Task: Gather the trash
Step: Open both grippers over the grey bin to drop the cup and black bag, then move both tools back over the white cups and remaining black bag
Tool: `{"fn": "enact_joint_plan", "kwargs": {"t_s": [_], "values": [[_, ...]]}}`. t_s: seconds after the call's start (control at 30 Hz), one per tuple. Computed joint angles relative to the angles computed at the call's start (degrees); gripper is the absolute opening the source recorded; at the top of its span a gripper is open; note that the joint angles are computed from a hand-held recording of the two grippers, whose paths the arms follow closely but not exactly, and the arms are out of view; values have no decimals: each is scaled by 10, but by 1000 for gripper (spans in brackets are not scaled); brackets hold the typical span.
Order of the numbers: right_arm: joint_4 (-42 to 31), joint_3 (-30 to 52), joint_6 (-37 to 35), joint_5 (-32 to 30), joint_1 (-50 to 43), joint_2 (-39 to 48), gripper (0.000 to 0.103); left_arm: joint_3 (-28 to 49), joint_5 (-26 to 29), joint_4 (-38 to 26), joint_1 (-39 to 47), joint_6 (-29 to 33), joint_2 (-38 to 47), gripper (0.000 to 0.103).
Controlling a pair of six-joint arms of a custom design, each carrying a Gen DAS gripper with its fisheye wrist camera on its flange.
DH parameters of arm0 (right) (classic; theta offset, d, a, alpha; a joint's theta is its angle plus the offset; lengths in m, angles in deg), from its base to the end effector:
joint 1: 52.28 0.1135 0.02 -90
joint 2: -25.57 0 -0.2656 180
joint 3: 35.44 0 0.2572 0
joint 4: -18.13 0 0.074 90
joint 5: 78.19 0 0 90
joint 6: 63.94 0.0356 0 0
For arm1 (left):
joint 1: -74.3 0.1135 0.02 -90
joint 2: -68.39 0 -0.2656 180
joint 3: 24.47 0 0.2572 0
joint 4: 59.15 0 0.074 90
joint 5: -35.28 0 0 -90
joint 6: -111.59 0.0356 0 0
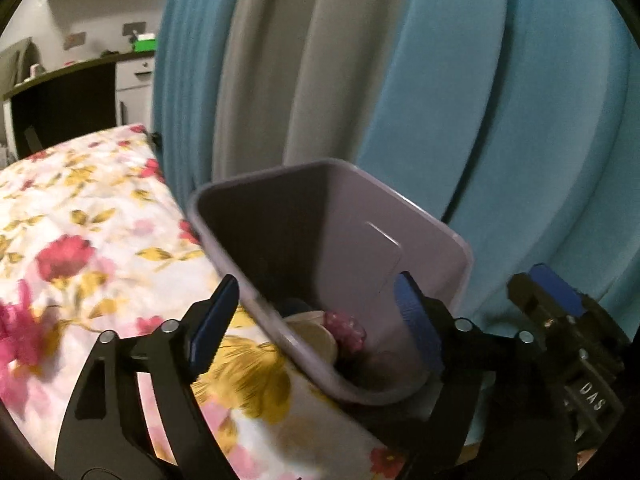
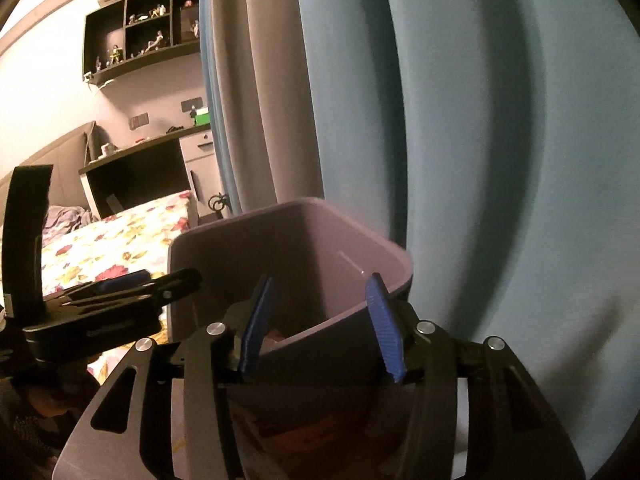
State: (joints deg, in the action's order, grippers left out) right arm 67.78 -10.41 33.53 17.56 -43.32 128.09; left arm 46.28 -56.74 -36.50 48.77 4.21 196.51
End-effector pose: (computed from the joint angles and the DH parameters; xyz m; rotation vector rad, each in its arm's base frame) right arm 0.2278 0.0323 0.0706 0.0355 2.0546 0.0748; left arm 0.3730 -0.1767 0.0434 0.1362 2.1984 -0.3857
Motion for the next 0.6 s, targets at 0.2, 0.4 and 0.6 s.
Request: {"fn": "enact_joint_plan", "kwargs": {"t_s": [0.2,0.4,0.6], "values": [[34,-46,2,40,42,-50,70,-138,-103,83,-12,12,-82,95],[38,-70,18,92,111,-84,85,-283,-196,162,-26,6,-164,97],[17,-81,43,140,190,-123,92,-409,-264,199,-27,-6,-259,97]]}}
